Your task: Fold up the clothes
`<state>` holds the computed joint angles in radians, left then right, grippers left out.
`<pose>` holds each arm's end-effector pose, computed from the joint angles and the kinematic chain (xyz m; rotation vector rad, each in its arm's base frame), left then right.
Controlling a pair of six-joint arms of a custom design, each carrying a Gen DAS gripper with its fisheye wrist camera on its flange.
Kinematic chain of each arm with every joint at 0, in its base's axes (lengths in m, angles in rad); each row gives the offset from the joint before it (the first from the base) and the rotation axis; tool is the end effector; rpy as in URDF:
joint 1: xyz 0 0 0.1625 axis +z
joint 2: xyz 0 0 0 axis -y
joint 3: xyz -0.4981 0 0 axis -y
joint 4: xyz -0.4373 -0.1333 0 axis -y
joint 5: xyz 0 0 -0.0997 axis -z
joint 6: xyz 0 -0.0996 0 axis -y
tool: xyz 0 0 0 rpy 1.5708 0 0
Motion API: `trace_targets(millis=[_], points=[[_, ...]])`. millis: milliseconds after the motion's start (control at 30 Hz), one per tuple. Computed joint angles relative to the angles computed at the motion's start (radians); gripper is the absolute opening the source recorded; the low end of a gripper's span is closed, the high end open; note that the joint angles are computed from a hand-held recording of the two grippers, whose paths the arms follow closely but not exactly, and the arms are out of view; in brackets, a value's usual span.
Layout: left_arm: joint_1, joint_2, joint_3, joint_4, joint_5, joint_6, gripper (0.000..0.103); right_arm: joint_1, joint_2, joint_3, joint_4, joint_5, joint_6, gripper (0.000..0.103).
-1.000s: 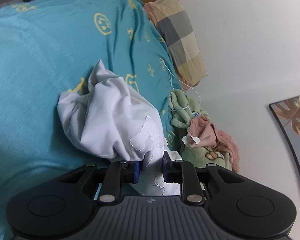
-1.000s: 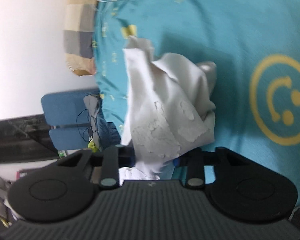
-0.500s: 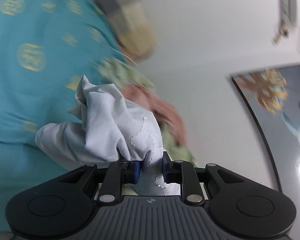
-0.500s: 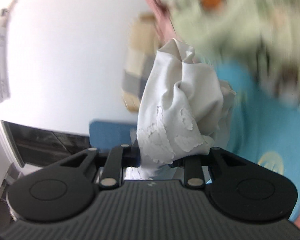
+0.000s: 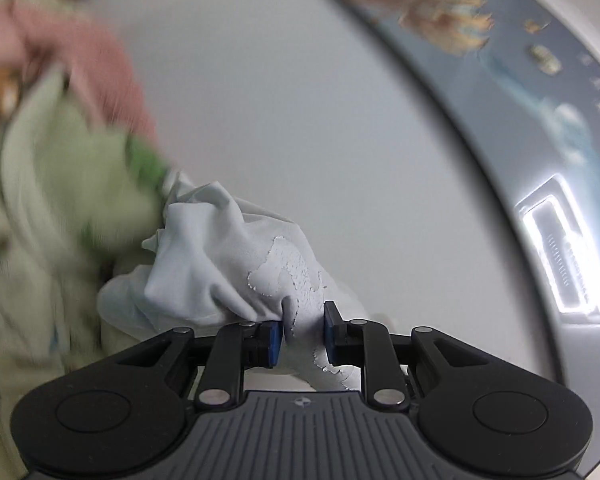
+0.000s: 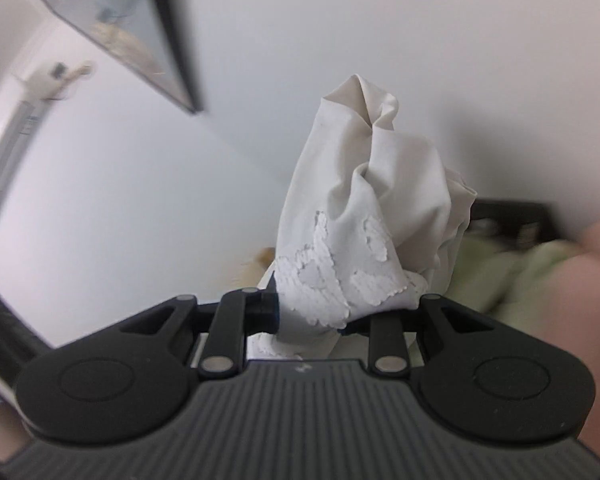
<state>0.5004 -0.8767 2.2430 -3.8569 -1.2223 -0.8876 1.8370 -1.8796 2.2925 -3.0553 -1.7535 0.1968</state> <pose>-0.3956 -0.4070 0.1397 -0.0105 -2.3799 1.0015 0.2119 -0.3391 0.5022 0.0516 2.6265 -1.5711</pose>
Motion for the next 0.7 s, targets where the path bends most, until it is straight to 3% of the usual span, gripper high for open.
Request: trace_targets(millis=[67, 200, 367, 433, 533, 667, 700], points=[[-0.003, 0.033, 0.026, -0.002, -0.019, -0.045, 0.022, -0.04, -0.025, 0.016, 0.056, -0.029, -0.013, 0.027], [-0.025, 0.057, 0.096, 0.005, -0.049, -0.075, 0.024, -0.116, -0.13, 0.068, 0.177, -0.012, -0.032, 0.027], [-0.072, 0.077, 0.136, 0.05, 0.015, -0.073, 0.033, -0.153, -0.172, 0.116, 0.163, -0.004, -0.05, 0.029], [-0.07, 0.05, 0.145, 0.093, 0.033, -0.055, 0.038, -0.092, -0.163, 0.118, 0.164, -0.07, -0.018, 0.031], [-0.106, -0.003, 0.169, 0.173, 0.084, -0.028, 0.053, 0.027, -0.161, 0.096, 0.234, -0.219, 0.026, 0.037], [-0.183, -0.111, 0.193, 0.337, 0.215, 0.015, 0.082, 0.226, -0.142, 0.072, 0.278, -0.463, 0.014, 0.046], [-0.204, -0.137, 0.197, 0.375, 0.253, 0.028, 0.083, 0.274, -0.132, 0.071, 0.27, -0.514, 0.004, 0.053]])
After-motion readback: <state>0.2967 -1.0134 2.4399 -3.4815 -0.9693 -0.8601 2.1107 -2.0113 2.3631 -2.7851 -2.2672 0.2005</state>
